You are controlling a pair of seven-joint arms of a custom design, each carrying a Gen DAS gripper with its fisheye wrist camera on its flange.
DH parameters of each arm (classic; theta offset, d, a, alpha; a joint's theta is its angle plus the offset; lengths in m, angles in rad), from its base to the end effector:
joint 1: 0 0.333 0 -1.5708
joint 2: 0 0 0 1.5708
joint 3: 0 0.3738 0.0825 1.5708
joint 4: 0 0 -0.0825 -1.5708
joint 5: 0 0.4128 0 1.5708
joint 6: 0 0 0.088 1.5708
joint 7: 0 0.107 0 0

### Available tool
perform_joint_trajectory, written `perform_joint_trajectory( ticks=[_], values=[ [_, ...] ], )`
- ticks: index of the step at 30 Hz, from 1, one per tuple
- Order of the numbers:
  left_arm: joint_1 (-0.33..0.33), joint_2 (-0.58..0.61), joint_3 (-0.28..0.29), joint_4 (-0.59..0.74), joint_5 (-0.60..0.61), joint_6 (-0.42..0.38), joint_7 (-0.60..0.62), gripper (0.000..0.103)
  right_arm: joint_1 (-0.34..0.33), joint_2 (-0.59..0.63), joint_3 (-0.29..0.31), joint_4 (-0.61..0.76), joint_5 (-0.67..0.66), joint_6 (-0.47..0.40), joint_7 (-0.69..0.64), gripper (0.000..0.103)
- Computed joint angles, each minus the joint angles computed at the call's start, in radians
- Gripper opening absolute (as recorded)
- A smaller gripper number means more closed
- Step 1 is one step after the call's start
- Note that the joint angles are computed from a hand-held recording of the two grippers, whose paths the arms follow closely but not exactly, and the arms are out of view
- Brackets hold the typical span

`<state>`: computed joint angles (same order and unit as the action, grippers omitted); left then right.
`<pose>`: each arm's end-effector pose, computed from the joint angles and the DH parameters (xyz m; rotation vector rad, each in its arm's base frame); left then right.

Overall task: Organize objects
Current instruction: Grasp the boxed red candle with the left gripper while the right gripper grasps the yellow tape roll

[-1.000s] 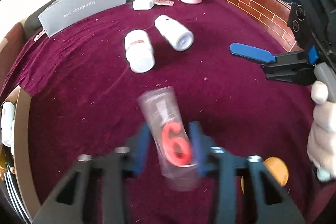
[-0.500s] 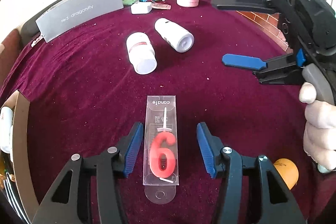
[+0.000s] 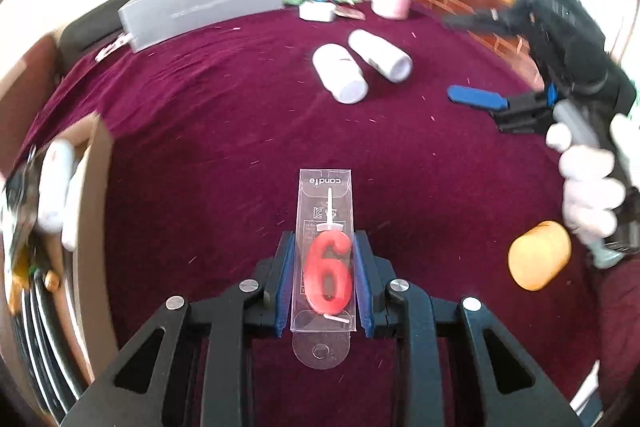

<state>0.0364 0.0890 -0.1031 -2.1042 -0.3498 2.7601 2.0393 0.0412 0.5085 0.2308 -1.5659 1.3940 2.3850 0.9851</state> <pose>0.6287 -0.0260 0.4795 -1.6725 2.1408 -0.6966 0.7522 0.1850 0.4334 -1.2872 1.5250 0.5668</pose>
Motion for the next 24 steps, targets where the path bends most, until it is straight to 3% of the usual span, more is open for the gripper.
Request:
perform_joint_trajectory(
  ticks=[4, 7, 12, 16, 21, 24],
  values=[
    [0.018, -0.045, 0.009, -0.042, -0.046, 0.012, 0.041, 0.023, 0.052, -0.067, -0.028, -0.068, -0.090, 0.141, 0.034, 0.081],
    [0.026, -0.068, 0.017, -0.075, -0.088, 0.023, 0.083, 0.024, 0.059, -0.167, -0.021, -0.186, -0.081, 0.182, 0.008, 0.082],
    [0.034, -0.050, 0.020, -0.072, -0.161, -0.016, 0.124, 0.023, 0.159, -0.336, -0.060, -0.393, -0.231, 0.362, 0.099, 0.082],
    [0.031, -0.049, 0.017, -0.079, -0.157, -0.005, 0.123, 0.024, 0.245, -0.406, -0.105, -0.512, -0.616, 0.491, 0.415, 0.082],
    [0.026, -0.041, 0.016, -0.077, -0.128, 0.018, 0.097, 0.024, 0.280, -0.416, -0.127, -0.558, -0.997, 0.506, 0.723, 0.082],
    [0.023, -0.039, 0.017, -0.082, -0.092, 0.035, 0.065, 0.024, 0.324, -0.407, -0.169, -0.560, -1.338, 0.500, 0.981, 0.080]
  ],
)
